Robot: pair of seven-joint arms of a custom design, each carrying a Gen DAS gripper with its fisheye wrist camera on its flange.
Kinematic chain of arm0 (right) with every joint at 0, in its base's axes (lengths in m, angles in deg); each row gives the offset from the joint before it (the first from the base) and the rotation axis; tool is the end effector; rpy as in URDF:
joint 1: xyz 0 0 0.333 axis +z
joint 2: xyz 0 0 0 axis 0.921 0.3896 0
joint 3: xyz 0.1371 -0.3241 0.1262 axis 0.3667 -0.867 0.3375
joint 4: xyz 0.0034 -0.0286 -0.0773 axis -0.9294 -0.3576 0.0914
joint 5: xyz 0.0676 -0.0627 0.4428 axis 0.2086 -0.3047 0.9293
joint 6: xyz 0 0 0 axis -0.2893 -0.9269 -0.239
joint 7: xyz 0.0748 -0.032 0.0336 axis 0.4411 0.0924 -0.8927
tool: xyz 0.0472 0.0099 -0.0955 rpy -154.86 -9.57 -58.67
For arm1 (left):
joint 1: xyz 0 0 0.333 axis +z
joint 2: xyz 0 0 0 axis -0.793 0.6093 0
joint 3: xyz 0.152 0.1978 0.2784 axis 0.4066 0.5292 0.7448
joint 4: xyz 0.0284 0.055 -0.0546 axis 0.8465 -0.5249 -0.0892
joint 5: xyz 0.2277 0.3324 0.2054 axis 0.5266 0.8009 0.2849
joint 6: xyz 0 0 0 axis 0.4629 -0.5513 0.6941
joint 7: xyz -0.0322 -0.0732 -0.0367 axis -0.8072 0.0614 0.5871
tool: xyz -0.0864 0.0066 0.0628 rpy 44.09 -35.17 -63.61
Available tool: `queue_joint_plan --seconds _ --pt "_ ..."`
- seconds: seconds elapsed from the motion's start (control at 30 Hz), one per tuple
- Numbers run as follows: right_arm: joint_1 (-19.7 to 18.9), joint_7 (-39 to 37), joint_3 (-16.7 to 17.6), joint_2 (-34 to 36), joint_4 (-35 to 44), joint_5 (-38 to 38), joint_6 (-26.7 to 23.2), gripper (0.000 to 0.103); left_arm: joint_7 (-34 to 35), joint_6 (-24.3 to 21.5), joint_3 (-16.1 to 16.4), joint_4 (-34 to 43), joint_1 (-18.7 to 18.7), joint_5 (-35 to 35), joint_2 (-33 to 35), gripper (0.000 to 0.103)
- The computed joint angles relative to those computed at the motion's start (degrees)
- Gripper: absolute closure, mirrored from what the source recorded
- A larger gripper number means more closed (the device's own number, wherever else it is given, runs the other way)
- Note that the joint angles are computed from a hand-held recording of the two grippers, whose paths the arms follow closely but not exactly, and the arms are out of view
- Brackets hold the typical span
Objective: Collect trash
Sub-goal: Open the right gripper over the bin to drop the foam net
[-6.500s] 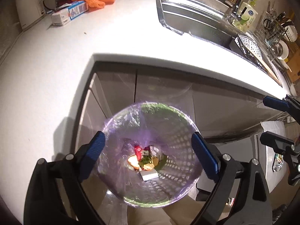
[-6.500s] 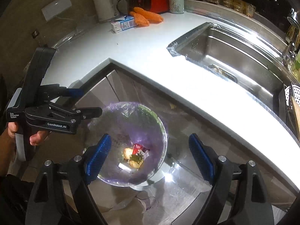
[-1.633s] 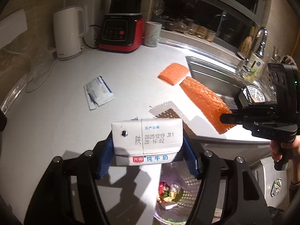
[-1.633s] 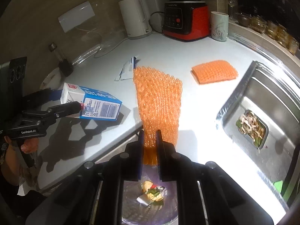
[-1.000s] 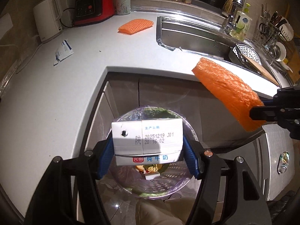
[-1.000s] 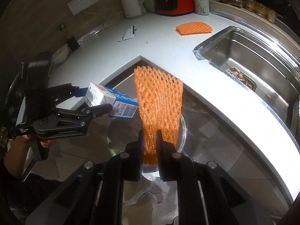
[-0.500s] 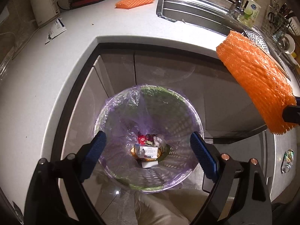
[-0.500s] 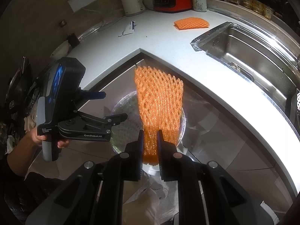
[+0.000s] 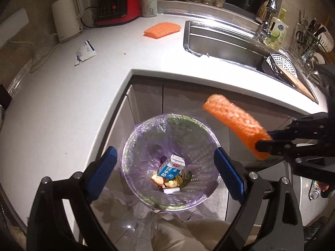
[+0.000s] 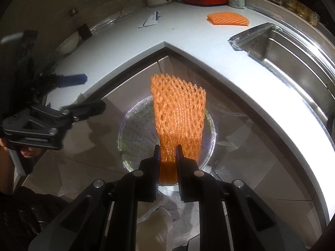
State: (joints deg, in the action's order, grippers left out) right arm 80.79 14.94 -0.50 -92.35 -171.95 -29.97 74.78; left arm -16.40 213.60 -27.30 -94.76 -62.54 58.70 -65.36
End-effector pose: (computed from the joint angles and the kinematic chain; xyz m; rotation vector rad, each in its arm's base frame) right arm 0.4944 0.0836 0.6313 -2.3742 1.1384 0.0226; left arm 0.4372 -0.2784 0.6326 -1.8391 1.9693 -0.6342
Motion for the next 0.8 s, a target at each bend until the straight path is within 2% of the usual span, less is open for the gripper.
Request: queue_joint_plan --seconds 0.27,0.33,0.37,0.4,0.47,0.6,0.8 --pt "1.61 -1.96 2.20 5.91 -0.97 2.41 1.14 0.086 -2.49 -2.65 -0.79 -0.36 1.91 2.53 -3.36 0.011" --pt "1.69 -1.90 2.98 6.81 -1.26 2.23 2.09 0.080 -2.54 -3.16 -0.65 -0.63 2.11 2.71 -3.82 0.011" --pt "1.70 -1.49 3.32 7.38 -1.10 2.01 2.16 0.061 -2.54 -3.42 -0.64 -0.73 2.21 2.84 -3.99 0.011" --pt "1.53 -0.10 4.04 7.55 -1.39 0.96 3.39 0.035 -2.63 -3.65 -0.68 -0.78 2.39 3.07 -4.15 0.011" --pt "1.35 2.81 5.24 6.99 -2.57 -1.51 7.14 0.018 -2.65 -3.84 -0.57 -0.94 2.47 3.02 -4.45 0.011" --pt "2.00 3.35 4.04 7.29 -1.66 0.58 6.26 0.017 -2.48 -3.76 -0.42 -1.07 2.83 3.23 -4.74 0.011" --pt "2.06 4.23 4.43 7.43 -0.49 -0.63 6.94 0.016 -2.43 -3.45 -0.51 -0.43 3.46 3.99 -3.81 0.011"
